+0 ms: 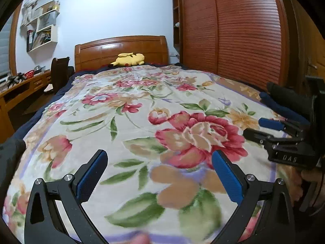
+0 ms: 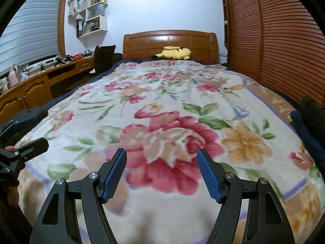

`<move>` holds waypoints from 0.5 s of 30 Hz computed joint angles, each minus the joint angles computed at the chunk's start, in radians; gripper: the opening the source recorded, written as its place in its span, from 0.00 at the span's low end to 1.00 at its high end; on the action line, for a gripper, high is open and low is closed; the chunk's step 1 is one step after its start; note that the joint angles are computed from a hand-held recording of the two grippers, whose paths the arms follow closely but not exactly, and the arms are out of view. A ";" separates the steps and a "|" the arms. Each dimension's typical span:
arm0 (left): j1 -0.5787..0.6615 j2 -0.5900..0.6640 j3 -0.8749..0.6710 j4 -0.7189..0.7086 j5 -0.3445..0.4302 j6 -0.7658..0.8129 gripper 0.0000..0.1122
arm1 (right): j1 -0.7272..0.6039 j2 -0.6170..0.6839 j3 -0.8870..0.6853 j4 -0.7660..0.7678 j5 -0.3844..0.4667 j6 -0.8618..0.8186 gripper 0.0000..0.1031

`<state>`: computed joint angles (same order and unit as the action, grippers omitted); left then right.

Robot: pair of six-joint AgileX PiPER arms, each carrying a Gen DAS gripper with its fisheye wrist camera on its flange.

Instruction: Fold large clothes

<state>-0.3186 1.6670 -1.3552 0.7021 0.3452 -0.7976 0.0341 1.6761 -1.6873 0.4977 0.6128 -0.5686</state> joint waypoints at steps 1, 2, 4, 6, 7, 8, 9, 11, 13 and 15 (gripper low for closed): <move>0.009 -0.007 0.013 0.004 -0.016 -0.013 0.91 | 0.004 0.029 -0.017 0.013 -0.014 -0.015 0.71; 0.014 -0.011 0.020 0.013 -0.022 -0.029 0.91 | 0.010 0.034 0.000 0.032 -0.040 -0.038 0.71; 0.022 -0.025 0.044 0.082 -0.033 -0.111 0.91 | 0.025 0.049 0.019 0.065 -0.089 -0.077 0.71; 0.026 -0.038 0.064 0.165 -0.031 -0.208 0.91 | 0.030 0.057 0.034 0.123 -0.122 -0.134 0.71; 0.033 -0.047 0.077 0.199 -0.035 -0.253 0.91 | 0.031 0.058 0.044 0.159 -0.137 -0.169 0.71; 0.039 -0.052 0.083 0.207 -0.039 -0.265 0.91 | 0.036 0.063 0.055 0.198 -0.157 -0.209 0.71; 0.045 -0.057 0.092 0.226 -0.042 -0.287 0.91 | 0.044 0.079 0.063 0.239 -0.184 -0.254 0.71; 0.049 -0.064 0.106 0.290 -0.034 -0.350 0.91 | 0.051 0.084 0.092 0.334 -0.218 -0.359 0.71; 0.050 -0.072 0.123 0.359 -0.024 -0.417 0.91 | 0.053 0.090 0.108 0.432 -0.235 -0.459 0.71; 0.054 -0.080 0.143 0.415 -0.017 -0.470 0.91 | 0.060 0.096 0.126 0.515 -0.257 -0.549 0.71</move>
